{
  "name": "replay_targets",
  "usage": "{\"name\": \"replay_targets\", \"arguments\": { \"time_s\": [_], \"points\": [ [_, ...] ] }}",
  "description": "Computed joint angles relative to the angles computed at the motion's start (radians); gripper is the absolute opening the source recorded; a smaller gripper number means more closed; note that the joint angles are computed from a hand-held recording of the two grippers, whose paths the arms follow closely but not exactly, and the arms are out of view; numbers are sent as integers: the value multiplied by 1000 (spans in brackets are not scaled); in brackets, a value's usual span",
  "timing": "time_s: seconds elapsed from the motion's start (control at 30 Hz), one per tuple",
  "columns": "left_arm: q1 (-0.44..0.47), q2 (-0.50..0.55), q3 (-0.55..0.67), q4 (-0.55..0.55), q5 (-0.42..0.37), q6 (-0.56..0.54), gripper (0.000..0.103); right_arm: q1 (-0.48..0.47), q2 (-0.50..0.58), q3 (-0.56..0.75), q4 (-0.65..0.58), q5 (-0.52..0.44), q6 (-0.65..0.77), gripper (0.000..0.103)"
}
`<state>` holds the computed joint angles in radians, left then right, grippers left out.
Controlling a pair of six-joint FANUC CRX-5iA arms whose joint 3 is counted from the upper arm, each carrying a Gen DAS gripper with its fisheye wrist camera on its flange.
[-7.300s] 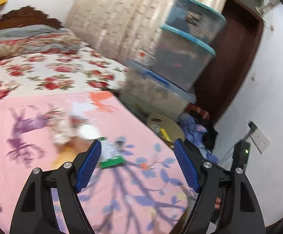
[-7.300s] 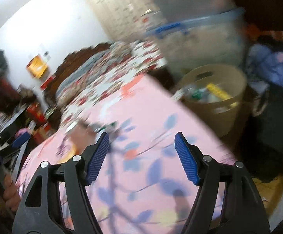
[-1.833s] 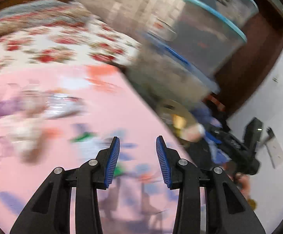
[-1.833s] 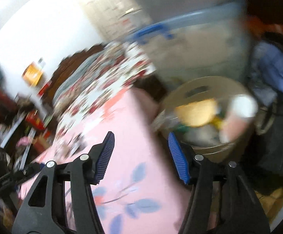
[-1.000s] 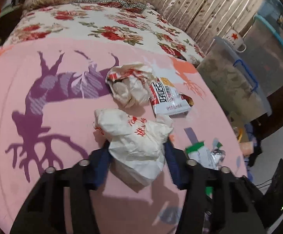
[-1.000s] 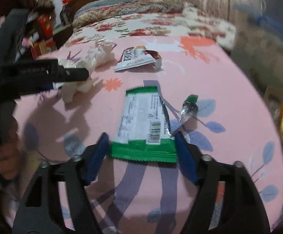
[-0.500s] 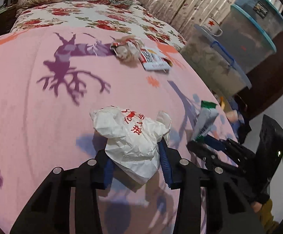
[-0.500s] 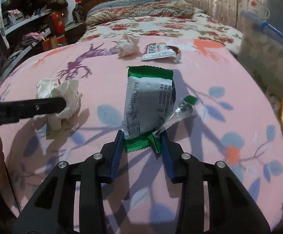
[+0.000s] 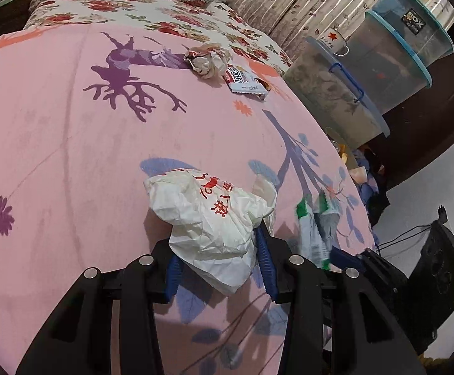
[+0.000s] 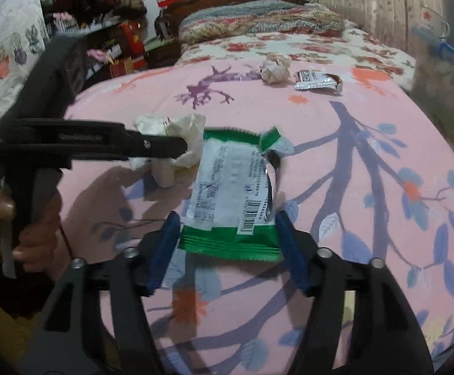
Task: Collect trash
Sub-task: 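Close the left tool on the white plastic bag while the right tool grips the green wrapper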
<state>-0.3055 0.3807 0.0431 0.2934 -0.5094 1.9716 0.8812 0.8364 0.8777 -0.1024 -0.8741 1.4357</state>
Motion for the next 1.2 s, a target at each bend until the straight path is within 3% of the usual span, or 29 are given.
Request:
{"name": "replay_targets", "arguments": {
  "time_s": [0.2,0.3,0.53,0.67,0.77,1.2],
  "points": [
    [1,-13,-19,24,0,-18,39,-64,-72,-65,-163,53,-15,67],
    [3,-26,-63,110,30,-84,39,-114,-72,-51,-255,39,-53,67],
    [-4,-45,-115,220,68,-175,39,-173,12,64,-356,-93,-134,62],
    [-9,-44,-123,260,70,-211,39,-173,25,84,-372,-95,-122,62],
    [-15,-42,-151,362,86,-293,39,-171,41,112,-372,-111,-121,62],
    [-23,-20,-144,406,68,-335,40,-182,98,212,-454,-182,-118,54]
  ]
}}
